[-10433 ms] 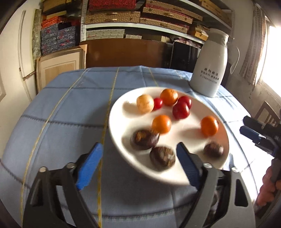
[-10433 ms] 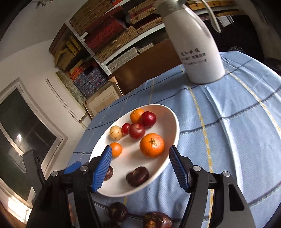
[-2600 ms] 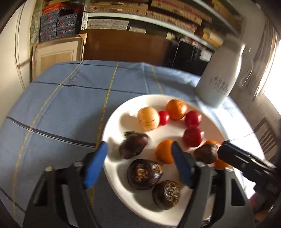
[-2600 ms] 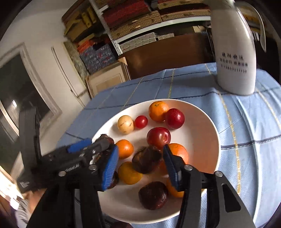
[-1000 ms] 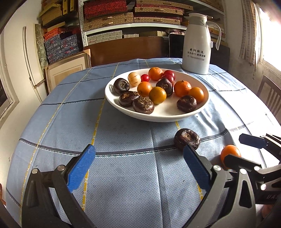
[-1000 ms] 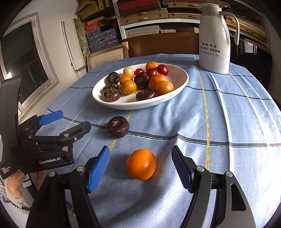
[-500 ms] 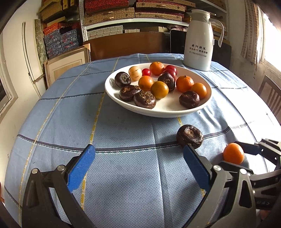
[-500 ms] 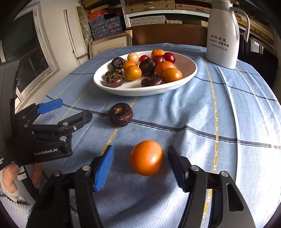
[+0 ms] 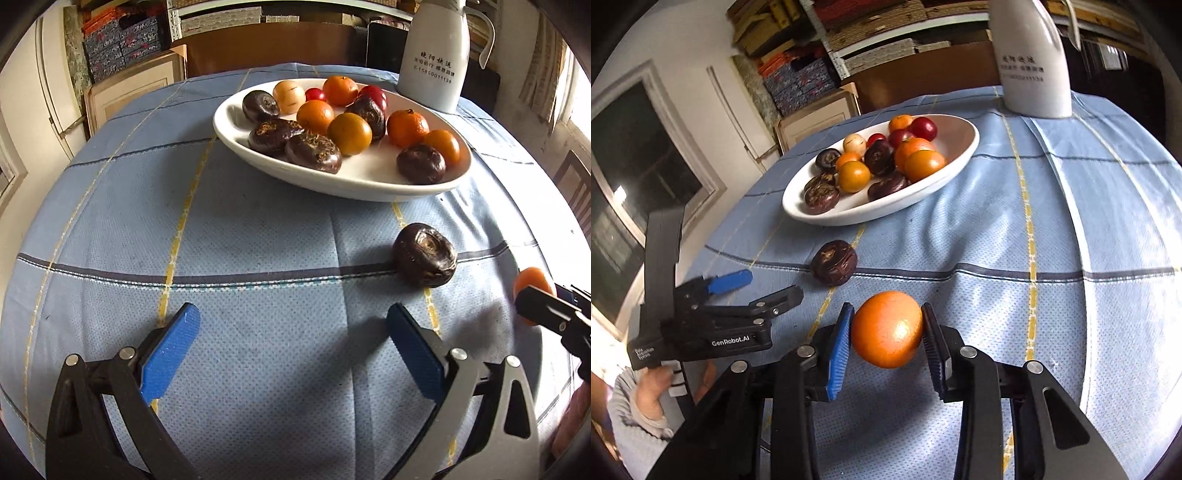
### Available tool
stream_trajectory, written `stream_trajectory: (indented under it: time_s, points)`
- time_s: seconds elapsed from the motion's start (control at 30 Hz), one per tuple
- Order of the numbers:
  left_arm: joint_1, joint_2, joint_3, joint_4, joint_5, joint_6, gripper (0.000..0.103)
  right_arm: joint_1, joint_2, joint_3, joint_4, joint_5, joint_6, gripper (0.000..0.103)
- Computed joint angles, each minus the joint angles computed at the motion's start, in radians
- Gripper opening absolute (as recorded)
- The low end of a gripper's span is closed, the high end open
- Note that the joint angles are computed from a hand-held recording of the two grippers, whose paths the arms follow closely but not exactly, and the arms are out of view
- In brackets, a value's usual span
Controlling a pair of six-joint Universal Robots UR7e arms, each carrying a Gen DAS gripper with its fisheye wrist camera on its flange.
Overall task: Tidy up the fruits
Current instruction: 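Grasp the last date with the left tool while the right tool grasps the last orange, then place the date on the plate with the left tool while the right tool places the orange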
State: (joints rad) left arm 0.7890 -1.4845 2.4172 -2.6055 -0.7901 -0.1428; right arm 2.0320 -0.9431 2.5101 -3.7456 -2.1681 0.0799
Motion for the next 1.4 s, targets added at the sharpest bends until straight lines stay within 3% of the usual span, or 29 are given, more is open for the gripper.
stream_trajectory:
  time_s: [0.23, 0.3, 0.43, 0.57, 0.63, 0.67, 0.7, 0.73, 0.8, 0.83, 0.9, 1.03, 1.17, 1.4]
  points:
    - [-0.008, -0.002, -0.007, 0.027, -0.003, -0.013, 0.099, -0.013, -0.004, 0.009, -0.022, 0.018, 0.003, 0.037]
    - [-0.018, 0.005, -0.001, -0.041, -0.050, 0.038, 0.099, -0.015, -0.005, 0.016, -0.038, 0.023, 0.004, 0.037]
    - [-0.113, 0.065, 0.045, -0.244, 0.033, 0.155, 0.099, -0.022, -0.007, 0.027, -0.078, 0.024, 0.011, 0.037]
    - [-0.108, 0.150, 0.015, -0.270, 0.024, 0.190, 0.099, -0.023, -0.005, 0.031, -0.100, 0.011, 0.019, 0.037]
    - [-0.101, 0.174, 0.006, -0.270, 0.016, 0.198, 0.092, -0.023, -0.005, 0.029, -0.098, 0.004, 0.022, 0.037]
    - [-0.099, 0.180, 0.003, -0.262, 0.009, 0.201, 0.080, -0.026, -0.007, 0.030, -0.096, 0.010, 0.022, 0.037]
    - [-0.094, 0.183, -0.001, -0.256, 0.000, 0.205, 0.074, -0.026, -0.009, 0.030, -0.095, 0.010, 0.021, 0.037]
    - [-0.090, 0.185, -0.005, -0.251, -0.013, 0.202, 0.072, -0.026, -0.009, 0.028, -0.094, 0.009, 0.019, 0.037]
    - [-0.075, 0.180, -0.017, -0.228, -0.049, 0.191, 0.055, -0.025, -0.007, 0.028, -0.096, 0.008, 0.019, 0.037]
    - [-0.059, 0.182, -0.029, -0.214, -0.088, 0.185, 0.052, -0.026, -0.007, 0.029, -0.095, 0.009, 0.021, 0.037]
    - [-0.042, 0.171, -0.035, -0.203, -0.135, 0.186, 0.041, -0.029, -0.008, 0.030, -0.091, 0.012, 0.027, 0.037]
    - [-0.048, 0.129, -0.002, -0.226, -0.137, 0.174, 0.041, -0.046, -0.016, 0.036, -0.092, 0.037, 0.039, 0.037]
    - [-0.064, 0.043, 0.048, -0.237, -0.089, 0.155, 0.041, -0.054, -0.017, 0.036, -0.085, 0.043, 0.046, 0.037]
    - [-0.028, -0.087, 0.071, -0.166, -0.099, 0.091, 0.041, -0.047, -0.012, 0.031, -0.073, 0.036, 0.044, 0.037]
